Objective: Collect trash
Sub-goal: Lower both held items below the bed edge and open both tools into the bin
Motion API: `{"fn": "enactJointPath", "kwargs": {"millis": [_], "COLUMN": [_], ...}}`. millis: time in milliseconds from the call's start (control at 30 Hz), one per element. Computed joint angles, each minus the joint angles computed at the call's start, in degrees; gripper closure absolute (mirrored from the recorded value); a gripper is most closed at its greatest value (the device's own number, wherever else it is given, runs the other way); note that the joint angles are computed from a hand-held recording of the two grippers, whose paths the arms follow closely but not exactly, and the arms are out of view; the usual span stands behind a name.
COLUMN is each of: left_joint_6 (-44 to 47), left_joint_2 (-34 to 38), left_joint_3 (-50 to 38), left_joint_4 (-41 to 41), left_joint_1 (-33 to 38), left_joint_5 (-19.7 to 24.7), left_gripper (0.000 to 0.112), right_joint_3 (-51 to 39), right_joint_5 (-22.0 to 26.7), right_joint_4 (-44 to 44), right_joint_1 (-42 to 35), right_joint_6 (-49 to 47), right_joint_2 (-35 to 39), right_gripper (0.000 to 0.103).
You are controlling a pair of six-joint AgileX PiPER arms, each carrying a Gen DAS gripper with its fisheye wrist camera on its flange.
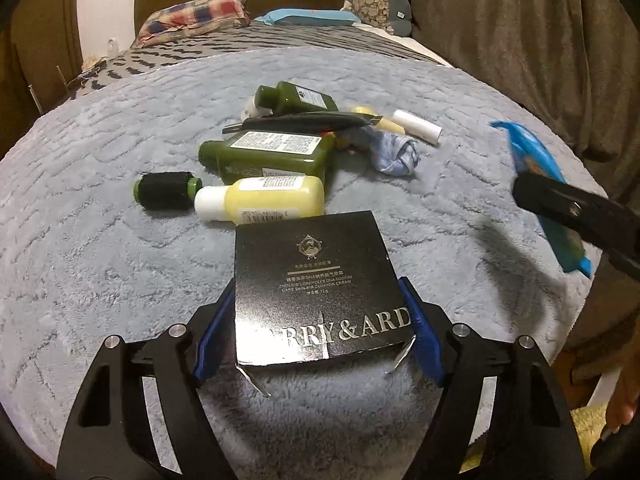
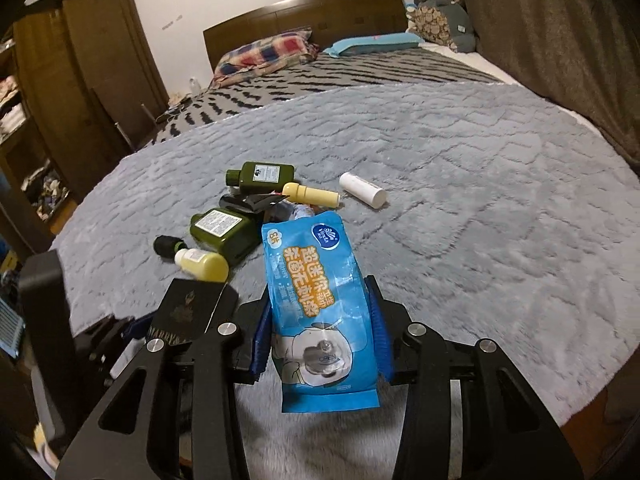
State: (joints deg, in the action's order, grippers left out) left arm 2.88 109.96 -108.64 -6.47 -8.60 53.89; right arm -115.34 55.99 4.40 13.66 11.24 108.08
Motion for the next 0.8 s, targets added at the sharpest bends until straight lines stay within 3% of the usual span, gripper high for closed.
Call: {"fn": "enactJointPath", "kwargs": {"millis": [200,433,633,800], "left_joint_6": [3.26,9.31,13.21,15.2], "left_joint_2": [-11.66,-27.45,-35.27,-37.31], "left_joint_3": [12.24,28.22,39.45,46.72], "left_joint_4": [-2.54,-7.66,-11.36,-12.45], "left_joint_1": [1.37,4.05,5.21,4.85], "left_joint_5": [-4.62,-7.02,-7.06,-6.86], "left_gripper": [0.04,0.04,0.04,0.04], "right_joint_3": [14.31,31.67,42.16,49.77], "right_joint_5": [-5.0,-11.47,-13.88,-14.75], "right_joint_4": [-4.58,-6.32,-11.76,-11.59], "right_joint_1": [2.61,5.7,9.96,11.78], "right_joint_6": [3.19,7.98,15.57,17.73], "right_joint_2": [-10.65,-23.99,-30.33,-31.99], "right_gripper": [0.061,0.061,0.061,0.061]}}
